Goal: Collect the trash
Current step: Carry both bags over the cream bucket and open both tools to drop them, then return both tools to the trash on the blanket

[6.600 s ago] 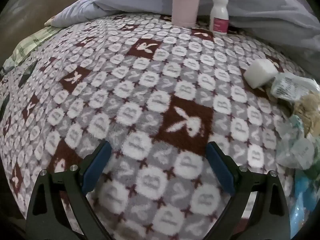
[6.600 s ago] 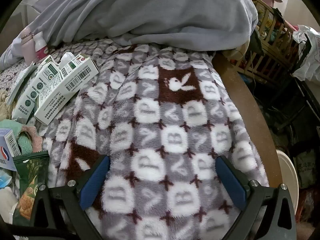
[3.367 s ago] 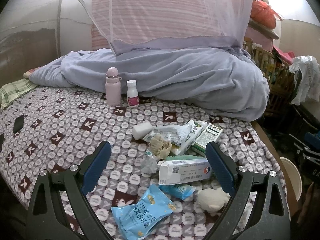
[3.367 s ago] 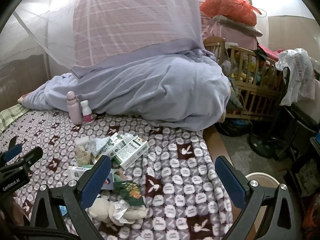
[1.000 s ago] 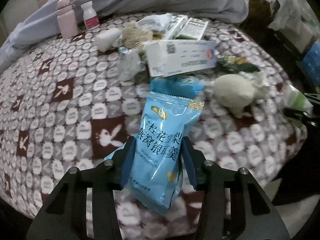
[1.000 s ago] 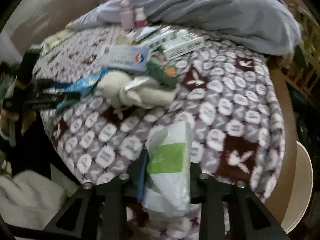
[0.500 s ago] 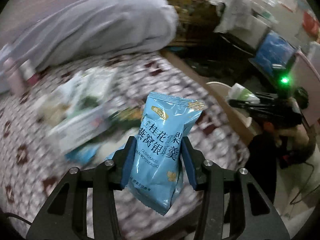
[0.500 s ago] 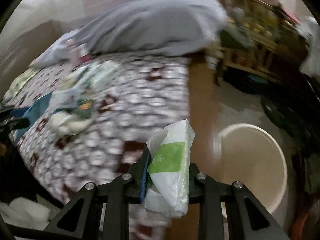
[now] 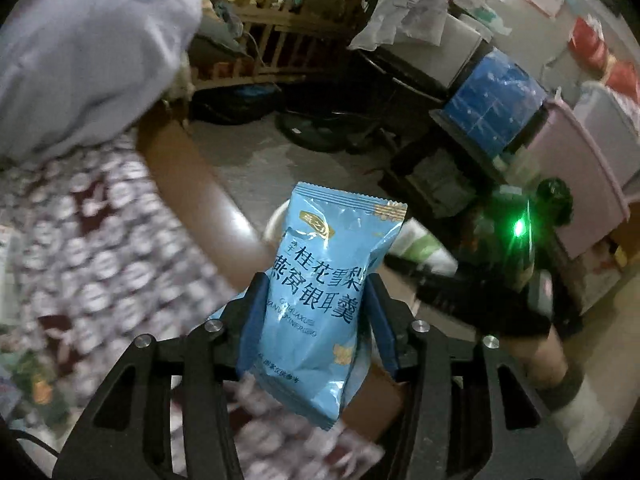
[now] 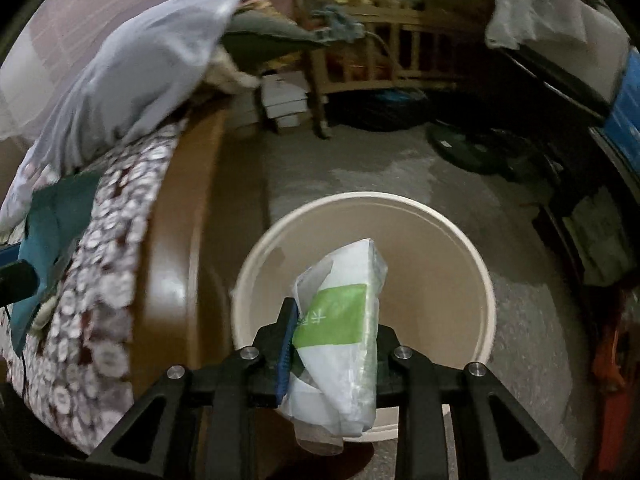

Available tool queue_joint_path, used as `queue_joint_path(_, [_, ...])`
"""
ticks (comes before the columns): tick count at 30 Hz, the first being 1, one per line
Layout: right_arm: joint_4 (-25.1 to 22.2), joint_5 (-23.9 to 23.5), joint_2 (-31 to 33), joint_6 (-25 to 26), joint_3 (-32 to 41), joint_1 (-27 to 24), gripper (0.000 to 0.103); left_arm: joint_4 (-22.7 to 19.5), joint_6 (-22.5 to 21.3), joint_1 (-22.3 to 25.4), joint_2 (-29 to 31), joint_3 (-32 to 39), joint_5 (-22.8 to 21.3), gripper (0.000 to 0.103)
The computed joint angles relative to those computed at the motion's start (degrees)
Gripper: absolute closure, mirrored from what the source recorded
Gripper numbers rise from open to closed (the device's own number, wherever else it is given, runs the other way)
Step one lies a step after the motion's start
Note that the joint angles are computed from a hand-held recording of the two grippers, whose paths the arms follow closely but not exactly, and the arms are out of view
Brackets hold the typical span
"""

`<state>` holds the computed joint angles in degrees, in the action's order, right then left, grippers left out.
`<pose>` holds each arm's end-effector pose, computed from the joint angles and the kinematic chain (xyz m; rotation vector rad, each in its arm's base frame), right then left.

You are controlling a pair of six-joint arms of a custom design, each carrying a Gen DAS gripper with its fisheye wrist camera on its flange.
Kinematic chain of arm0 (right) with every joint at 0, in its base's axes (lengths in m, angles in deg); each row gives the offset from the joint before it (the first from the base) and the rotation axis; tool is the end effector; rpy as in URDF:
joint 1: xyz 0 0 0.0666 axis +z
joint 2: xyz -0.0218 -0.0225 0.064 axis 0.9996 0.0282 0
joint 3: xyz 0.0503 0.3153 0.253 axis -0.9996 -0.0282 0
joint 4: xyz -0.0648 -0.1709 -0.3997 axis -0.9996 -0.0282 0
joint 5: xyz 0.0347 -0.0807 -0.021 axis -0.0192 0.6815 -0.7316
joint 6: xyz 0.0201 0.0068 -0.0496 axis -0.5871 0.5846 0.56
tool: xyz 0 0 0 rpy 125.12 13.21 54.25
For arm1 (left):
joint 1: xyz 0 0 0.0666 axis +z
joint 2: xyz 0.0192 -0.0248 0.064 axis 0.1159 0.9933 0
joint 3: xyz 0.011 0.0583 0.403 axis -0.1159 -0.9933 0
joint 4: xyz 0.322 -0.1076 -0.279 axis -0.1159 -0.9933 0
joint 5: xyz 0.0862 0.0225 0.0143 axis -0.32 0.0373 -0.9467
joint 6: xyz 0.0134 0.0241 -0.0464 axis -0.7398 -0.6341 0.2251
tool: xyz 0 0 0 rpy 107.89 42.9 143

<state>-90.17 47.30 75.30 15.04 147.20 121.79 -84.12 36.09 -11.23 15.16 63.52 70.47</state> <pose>0.5651 0.3629 0.4393 0.0176 2.6024 0.1133 0.5873 -0.2057 0.4947 0.4799 2.4897 -0.6994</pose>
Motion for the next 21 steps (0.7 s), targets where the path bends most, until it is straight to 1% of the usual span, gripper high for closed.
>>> queue_joint_path(1, [-0.3,0.1,-0.1,-0.5,-0.3,-0.3,0.075,0.0,1.2,-0.3,1.0,1.1,1.3,0.051])
queue_joint_path(2, [-0.4,0.2,-0.1,-1.2,-0.5,-0.6,0.070,0.3,2.4,-0.5,1.4,1.4,2.0,0.046])
queue_joint_path(3, [0.2,0.5,-0.5,-1.7,-1.3,-0.7,0.056,0.8,3.8,-0.6,1.9,1.8,2.6,0.043])
queue_joint_path(4, [1.4,1.0,-1.3,-1.8,-2.4,-0.8,0.048,1.7,5.7,-0.8,2.5,2.3,3.0,0.039])
queue_joint_path(6, [3.3,2.0,-2.4,-2.2,-3.9,-0.9,0.043,2.0,7.3,-0.9,3.1,2.8,3.2,0.036])
queue_joint_path(8, [3.8,2.3,-3.1,-2.5,-4.6,-0.8,0.042,1.0,8.0,-0.7,3.5,3.3,3.4,0.036])
queue_joint_path(11, [3.3,2.3,-2.9,-1.9,-4.3,-0.4,0.041,0.4,7.1,-0.6,2.8,2.6,2.1,0.036])
queue_joint_path(13, [2.9,2.3,-2.6,-1.5,-3.9,0.0,0.040,0.5,7.0,-1.0,2.6,2.2,-0.2,0.036])
queue_joint_path(16, [3.0,2.1,-2.3,-1.2,-3.4,0.6,0.040,0.9,6.9,-0.6,1.1,0.1,-2.5,0.036])
queue_joint_path(21, [1.9,2.9,-1.0,0.3,-1.0,2.0,0.040,1.0,6.9,0.1,-1.4,-2.8,-9.6,0.036])
